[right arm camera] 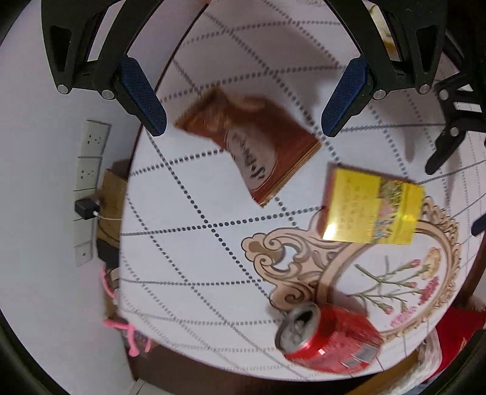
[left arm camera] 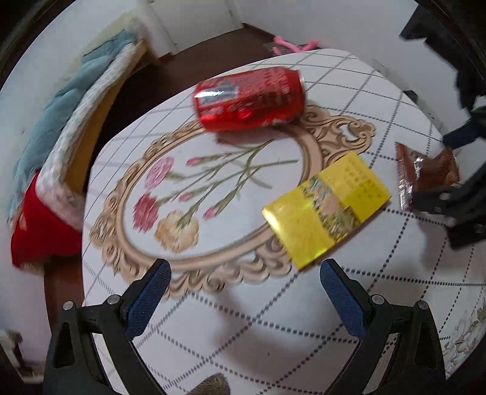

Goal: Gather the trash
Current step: 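Grasp the yellow cigarette box with left tool while right tool grasps the brown wrapper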

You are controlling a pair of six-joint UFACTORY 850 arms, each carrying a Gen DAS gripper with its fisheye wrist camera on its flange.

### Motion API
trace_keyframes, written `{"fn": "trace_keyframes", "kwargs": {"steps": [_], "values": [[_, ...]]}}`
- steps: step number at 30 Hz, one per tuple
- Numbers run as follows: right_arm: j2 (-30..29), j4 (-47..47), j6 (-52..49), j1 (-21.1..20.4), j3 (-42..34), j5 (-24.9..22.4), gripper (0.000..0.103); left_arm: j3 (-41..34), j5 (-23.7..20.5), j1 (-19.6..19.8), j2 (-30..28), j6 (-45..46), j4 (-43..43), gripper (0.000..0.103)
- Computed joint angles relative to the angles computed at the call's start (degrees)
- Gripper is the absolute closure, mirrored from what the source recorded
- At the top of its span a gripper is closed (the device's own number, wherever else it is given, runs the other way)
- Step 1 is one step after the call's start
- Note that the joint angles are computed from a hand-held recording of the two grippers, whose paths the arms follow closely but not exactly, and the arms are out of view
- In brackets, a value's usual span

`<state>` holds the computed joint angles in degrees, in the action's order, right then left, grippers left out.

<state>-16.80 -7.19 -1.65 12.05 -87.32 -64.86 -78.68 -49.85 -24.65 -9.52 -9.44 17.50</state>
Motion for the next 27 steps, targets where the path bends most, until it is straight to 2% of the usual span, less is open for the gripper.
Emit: {"fn": "trace_keyframes", "kwargs": {"steps": [1,3,7,9,14,15,16,17,18,19,20,24,27], "values": [[-0.75,1.46,-0.92,-0.59,-0.39,-0.01,0.012,-1.08,0.14,0.32,-0.92,3.0,-1.24,0.003],[-1.39,3.88,-0.6,-1.81,-0.45,0.12,0.022,-3.01,0.28,0.49,-2.38,7.81,-3.11,0.003],[1.1,8.48,0.97,-4.39,2.47,3.03,0.05,-7.71,-0.76,0.62,-5.81,19.44,-9.12,0.003],[2.87,10.79,2.44,-5.8,4.41,3.4,0.054,-10.89,-3.19,0.39,-8.41,25.55,-12.83,0.003],[6.85,17.1,6.91,-9.72,8.92,3.29,0.054,-17.44,-10.79,-0.1,-14.49,34.44,-18.41,0.003],[7.27,19.15,6.59,-10.67,9.54,2.68,0.052,-18.24,-11.99,-0.15,-15.35,35.15,-19.19,0.003],[7.45,21.55,6.34,-11.78,9.87,1.34,0.045,-18.63,-12.43,-0.13,-15.79,35.44,-19.64,0.003],[8.18,22.52,6.11,-12.51,10.55,0.97,0.04,-18.52,-12.03,-0.2,-15.84,35.52,-20.18,0.008],[8.59,22.8,6.11,-12.97,10.73,1.13,0.031,-18.38,-11.83,-0.1,-15.74,35.68,-21.02,0.013],[9.12,22.18,5.89,-13.17,10.87,1.59,0.028,-18.33,-12.02,0.35,-15.6,36.13,-23.33,0.026],[9.53,21.56,5.97,-13.02,10.77,1.84,0.028,-17.87,-11.39,0.49,-15.1,35.31,-24.0,0.034],[10.12,20.28,4.6,-11.94,10.41,3.34,0.028,-16.01,-11.02,1.02,-13.55,26.47,-22.62,0.037],[8.89,19.02,3.33,-10.18,8.91,3.91,0.028,-15.11,-13.8,2.35,-12.81,9.88,-19.05,0.037]]}}
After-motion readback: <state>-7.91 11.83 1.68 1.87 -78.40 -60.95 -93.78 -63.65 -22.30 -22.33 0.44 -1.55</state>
